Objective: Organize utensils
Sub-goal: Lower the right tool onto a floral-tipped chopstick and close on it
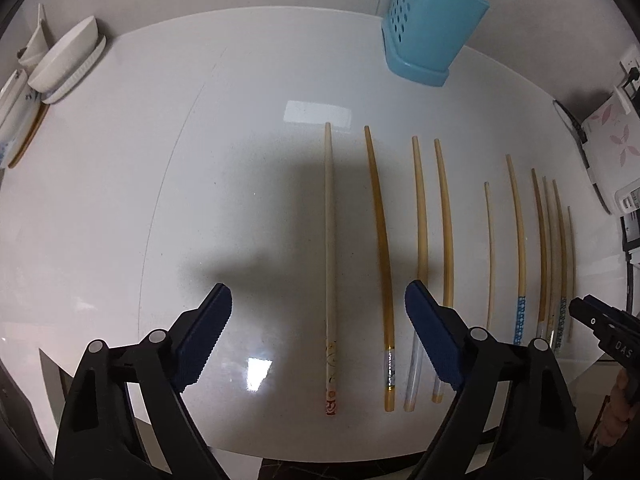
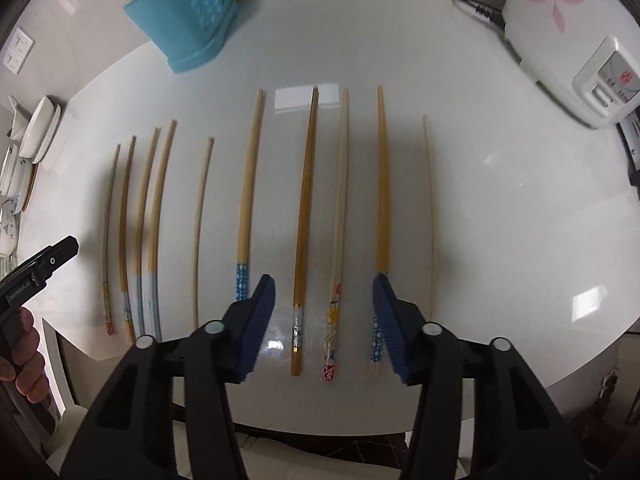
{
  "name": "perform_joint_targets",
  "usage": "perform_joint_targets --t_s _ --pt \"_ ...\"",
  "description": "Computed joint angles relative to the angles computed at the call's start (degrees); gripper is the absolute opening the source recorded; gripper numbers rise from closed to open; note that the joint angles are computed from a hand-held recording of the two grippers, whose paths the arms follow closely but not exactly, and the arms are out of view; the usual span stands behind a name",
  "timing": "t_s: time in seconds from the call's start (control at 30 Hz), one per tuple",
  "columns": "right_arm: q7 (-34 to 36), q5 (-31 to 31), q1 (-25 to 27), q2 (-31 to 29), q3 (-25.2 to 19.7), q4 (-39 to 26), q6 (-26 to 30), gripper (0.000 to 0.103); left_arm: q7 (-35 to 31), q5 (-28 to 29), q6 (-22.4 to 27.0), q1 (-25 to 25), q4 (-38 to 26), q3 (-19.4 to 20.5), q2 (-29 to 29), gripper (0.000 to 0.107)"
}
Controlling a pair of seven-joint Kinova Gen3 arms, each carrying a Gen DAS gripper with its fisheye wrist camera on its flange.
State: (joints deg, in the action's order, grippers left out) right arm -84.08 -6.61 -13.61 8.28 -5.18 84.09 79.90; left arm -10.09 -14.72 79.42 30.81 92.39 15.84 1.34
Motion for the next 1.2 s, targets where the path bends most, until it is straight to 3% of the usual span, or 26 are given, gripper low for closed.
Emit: perform_joint_targets --t_s 0.27,0.73,1.03,1.2 --pt "-1.72 2.75 -1.79 3.09 -0.39 -0.98 1.25 0.021 -4.07 4.78 -4.31 -2.39 3.50 -1.53 0.21 0.071" --pt "-4.16 5.94 -4.20 7.31 -0.40 -2.03 1.12 0.016 -8.53 7.44 -6.82 -5.24 5.40 -3.43 2.37 0.059" --pt "-5.43 7.90 -5.41 11.95 -0.02 -3.77 0.60 0.013 -11.21 9.44 -0.54 -4.94 0.39 -3.90 4.26 0.044" --pt "-7.59 9.31 -7.10 13.33 0.10 -4.82 1.44 0.012 -12.81 10.28 3.44 -4.47 -4.41 -4.25 7.44 0.043"
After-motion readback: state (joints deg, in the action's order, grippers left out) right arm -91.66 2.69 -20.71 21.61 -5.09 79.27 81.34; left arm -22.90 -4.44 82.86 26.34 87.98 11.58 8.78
